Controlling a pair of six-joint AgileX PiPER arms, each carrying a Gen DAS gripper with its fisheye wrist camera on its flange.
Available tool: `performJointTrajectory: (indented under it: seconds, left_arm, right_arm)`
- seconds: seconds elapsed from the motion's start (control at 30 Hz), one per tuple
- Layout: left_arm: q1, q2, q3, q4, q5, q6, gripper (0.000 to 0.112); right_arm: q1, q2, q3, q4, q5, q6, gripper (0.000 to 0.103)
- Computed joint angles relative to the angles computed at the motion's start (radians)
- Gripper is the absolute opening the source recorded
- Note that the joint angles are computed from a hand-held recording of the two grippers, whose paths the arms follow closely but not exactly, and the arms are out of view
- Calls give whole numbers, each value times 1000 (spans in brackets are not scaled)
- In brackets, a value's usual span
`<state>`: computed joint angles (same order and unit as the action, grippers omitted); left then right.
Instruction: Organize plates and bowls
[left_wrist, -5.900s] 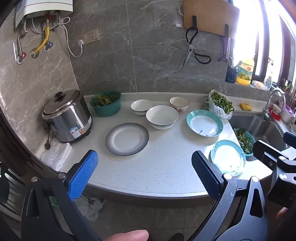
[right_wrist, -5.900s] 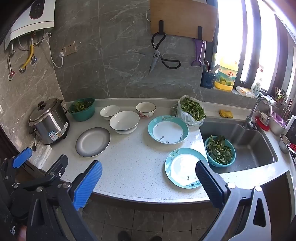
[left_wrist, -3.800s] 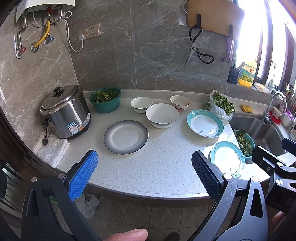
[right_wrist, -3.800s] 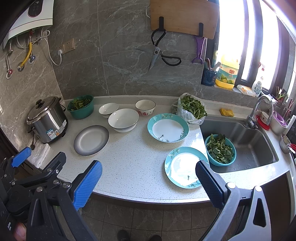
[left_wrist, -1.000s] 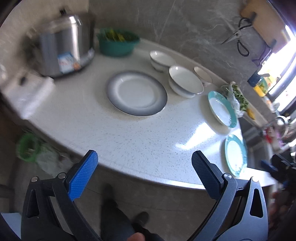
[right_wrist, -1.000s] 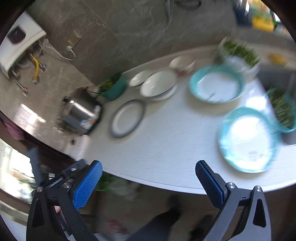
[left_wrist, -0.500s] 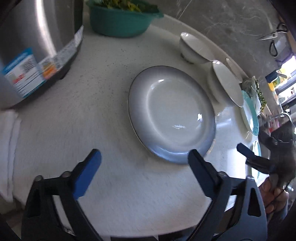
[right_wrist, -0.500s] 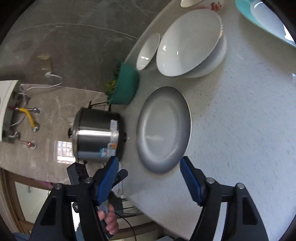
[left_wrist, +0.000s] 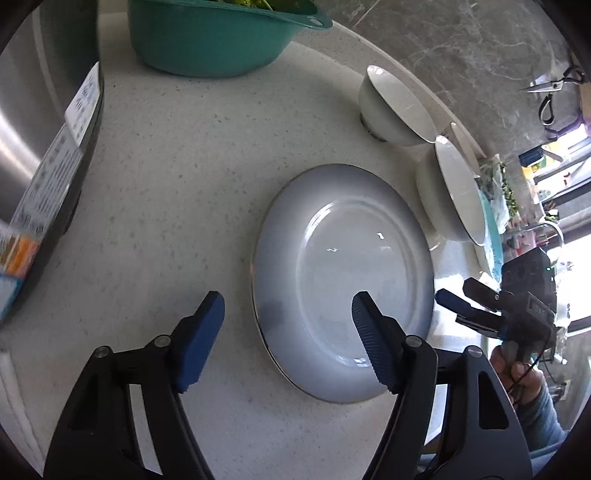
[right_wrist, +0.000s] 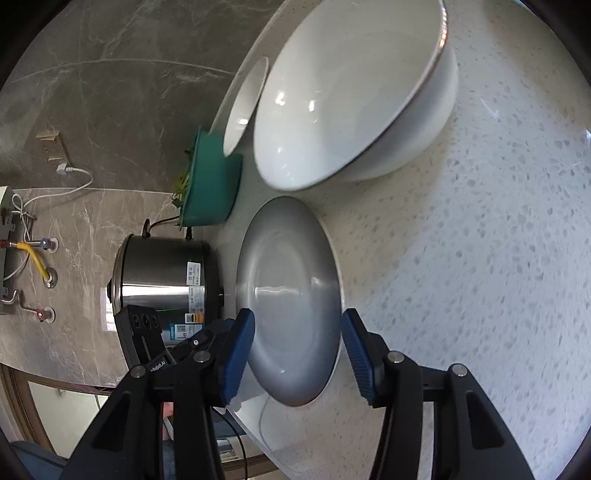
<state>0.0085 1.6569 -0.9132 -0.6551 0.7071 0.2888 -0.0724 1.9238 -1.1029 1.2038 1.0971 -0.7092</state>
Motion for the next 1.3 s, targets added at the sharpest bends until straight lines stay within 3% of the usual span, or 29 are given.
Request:
performJointTrajectory:
  seconds: [0.27,0.33,0.37,0.4,0.77,0.87,0.93,1.3]
  left_arm:
    - [38,123,-123,32,49,18,67]
    - [37,149,-153,21,73,51,49]
    - [40,169,-176,21,99,65,34]
    - [44,170,-180,34,104,72,32]
    - [65,191,-202,14,127,119,29]
    - [56,199,-219,17,132,105,29]
    - [56,199,-220,21,134,104,29]
    - [-9,159,-223,168,100,-7,23]
  right_arm:
    - [9,78,-70,3,8,14,48]
    - [13,86,-78,3,12,11,46]
    - [15,91,-84,-1,17,15,45]
    - [17,96,-91,-7,25,19,43]
    - [53,119,-151,-51,37,69,38]
    - [55,120,-157,-69,24,84,29]
    - [66,120,-178,-117,7,124,14]
    - [97,89,-177,-187,-39,196,14]
